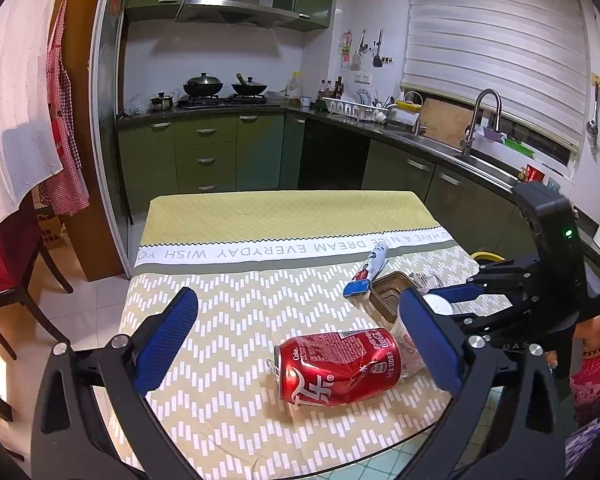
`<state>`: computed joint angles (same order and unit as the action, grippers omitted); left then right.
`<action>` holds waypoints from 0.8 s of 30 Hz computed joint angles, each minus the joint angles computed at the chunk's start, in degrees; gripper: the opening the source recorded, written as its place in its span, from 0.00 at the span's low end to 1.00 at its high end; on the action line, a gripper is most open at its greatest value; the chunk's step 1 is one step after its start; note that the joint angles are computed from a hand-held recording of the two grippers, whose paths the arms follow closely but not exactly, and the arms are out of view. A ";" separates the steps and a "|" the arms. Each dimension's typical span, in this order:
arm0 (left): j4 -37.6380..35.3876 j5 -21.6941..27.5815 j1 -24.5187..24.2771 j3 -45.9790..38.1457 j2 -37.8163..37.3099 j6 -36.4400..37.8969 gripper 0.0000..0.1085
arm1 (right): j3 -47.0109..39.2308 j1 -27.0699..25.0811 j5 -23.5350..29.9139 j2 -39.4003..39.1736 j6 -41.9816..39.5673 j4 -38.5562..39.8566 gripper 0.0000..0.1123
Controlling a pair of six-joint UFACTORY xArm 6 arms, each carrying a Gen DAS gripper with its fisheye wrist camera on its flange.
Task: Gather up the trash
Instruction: 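Move the right gripper to the table and grasp the white bottle cap, then lift the white bottle and drop it into the bin with the right gripper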
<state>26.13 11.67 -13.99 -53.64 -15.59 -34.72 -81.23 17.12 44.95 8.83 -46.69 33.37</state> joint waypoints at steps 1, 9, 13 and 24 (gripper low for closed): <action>-0.05 0.00 -0.02 -0.05 0.07 -0.01 0.88 | 0.07 -0.02 -0.13 -0.21 -0.15 0.26 0.36; 1.16 -0.05 -0.36 -0.17 0.23 -0.91 0.89 | 1.01 -0.50 -1.16 -2.77 -1.84 2.71 0.36; 1.43 -0.09 -0.57 -0.35 0.32 -0.88 0.88 | 2.22 -1.09 -1.93 -5.06 -2.84 4.00 0.36; 1.58 0.16 -2.00 -0.91 0.27 -0.16 0.88 | 6.61 -4.55 -4.47 -13.40 -6.20 9.57 0.36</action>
